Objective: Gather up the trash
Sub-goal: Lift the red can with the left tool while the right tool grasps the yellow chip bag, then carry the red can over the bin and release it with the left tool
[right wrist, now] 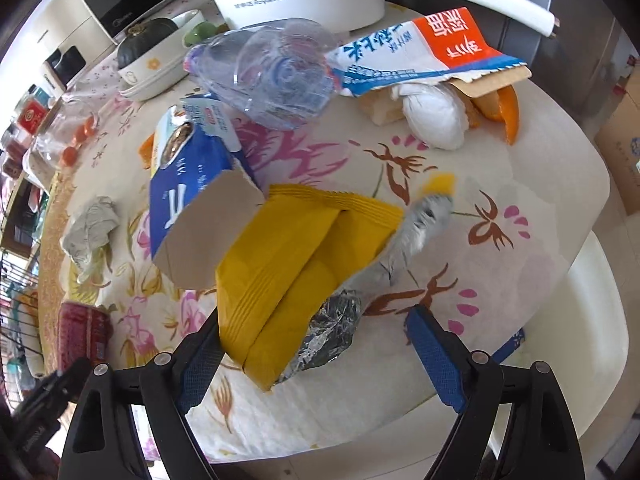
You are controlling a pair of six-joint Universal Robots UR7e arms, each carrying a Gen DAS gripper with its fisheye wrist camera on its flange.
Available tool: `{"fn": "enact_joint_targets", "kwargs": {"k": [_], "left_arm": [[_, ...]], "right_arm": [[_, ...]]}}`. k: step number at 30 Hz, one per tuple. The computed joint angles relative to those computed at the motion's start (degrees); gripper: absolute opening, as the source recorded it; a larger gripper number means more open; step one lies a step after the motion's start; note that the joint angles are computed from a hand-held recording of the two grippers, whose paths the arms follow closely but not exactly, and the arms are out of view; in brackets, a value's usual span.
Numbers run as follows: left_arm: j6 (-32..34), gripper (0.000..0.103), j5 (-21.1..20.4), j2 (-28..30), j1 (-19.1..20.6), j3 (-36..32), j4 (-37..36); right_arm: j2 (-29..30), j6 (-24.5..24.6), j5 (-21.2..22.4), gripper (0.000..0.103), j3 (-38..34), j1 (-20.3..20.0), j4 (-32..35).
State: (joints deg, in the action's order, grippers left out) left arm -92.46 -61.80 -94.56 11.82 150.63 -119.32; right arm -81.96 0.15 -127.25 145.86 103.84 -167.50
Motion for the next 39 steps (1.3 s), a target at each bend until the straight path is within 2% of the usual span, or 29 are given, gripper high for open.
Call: {"fn": "enact_joint_targets", "kwargs": {"k": [3,5,6,7,8,14,23,31,39], "left_arm": [[-0.44,0.052,-0.17,-0.68,0.45,0.55,-1.29],[-0.68,0.051,-0.24,-0.53,0.39,0.55,-1.46],[-0.87,0.051,-0.23,-0.46,0.29,0.59,-1.58],[-0.78,0.051,-0.29,-0.35,0.2,0.76,-2.29],[-0.52,0.051,-0.38,-0.33,0.14,0.96,-3.11],[-0.01,0.051,0.62,-0.34,-1.53,0.56,-3.86],[-1.22,0.051,1.4,-0.83,-3.79,0.65,-4.65],[0.89,0.051,1.91,3.38,-4.85,-0.41,-9.67],[6.32,0.051,1.44,11.34,-4.82,-2.7,-17.56]], "right_arm": [[-0.62,-0.98,-0.06,0.069,0.01,0.0,0.52],[-1.48,-2.29,0.62,0.05,0.19,-0.33,0.99],[-2.0,-2.71,1.21,0.045,0.21,-0.62,1.5],[-2.76,-3.0,2.17,0.035,0.14,-1.06,2.51],[-3.5,-3.16,2.94,0.032,0.07,-1.41,3.41],[-7.85,-5.12,3.28,0.027,0.46,-0.94,5.63],[-17.13,-7.63,5.2,0.027,0.97,-0.61,11.27],[-24.61,-8.8,7.06,0.027,0.57,-0.79,17.13],[-33.48,-11.74,7.68,0.027,1.05,-3.62,22.05]]}}
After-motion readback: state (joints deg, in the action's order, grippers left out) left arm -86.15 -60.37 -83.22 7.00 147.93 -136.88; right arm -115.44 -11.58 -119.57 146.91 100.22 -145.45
